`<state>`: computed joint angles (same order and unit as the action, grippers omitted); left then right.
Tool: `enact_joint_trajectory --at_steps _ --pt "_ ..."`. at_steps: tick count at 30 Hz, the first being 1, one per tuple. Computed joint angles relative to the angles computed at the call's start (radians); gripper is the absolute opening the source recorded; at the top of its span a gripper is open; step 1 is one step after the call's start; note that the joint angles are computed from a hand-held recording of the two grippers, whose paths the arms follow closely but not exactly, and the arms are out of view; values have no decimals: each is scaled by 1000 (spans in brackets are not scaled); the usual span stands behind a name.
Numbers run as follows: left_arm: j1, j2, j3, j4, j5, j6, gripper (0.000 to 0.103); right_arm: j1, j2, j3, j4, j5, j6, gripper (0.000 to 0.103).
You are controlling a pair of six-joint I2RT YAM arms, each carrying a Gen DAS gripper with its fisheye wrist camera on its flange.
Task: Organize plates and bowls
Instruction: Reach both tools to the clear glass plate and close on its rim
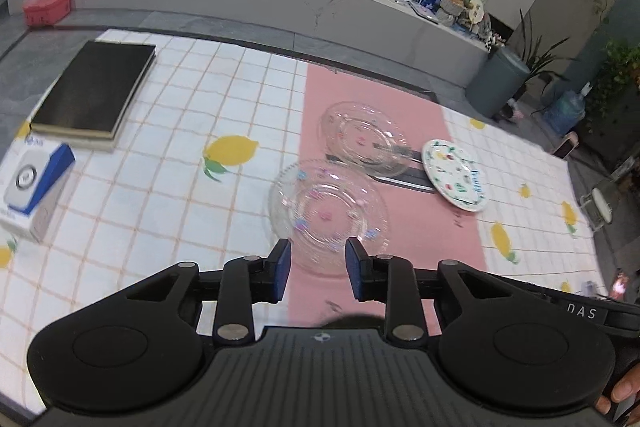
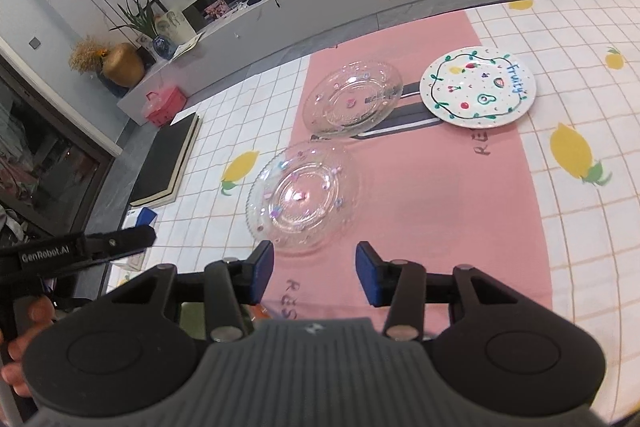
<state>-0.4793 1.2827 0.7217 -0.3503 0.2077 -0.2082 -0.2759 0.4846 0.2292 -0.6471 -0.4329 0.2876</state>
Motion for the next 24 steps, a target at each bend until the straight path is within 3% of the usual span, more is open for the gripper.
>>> enact_joint_trajectory --at_steps 13,24 --pt "60 329 56 252 68 149 36 93 682 -55 714 59 20 42" --pt "98 592 170 338 103 127 40 63 1094 47 988 37 36 41"
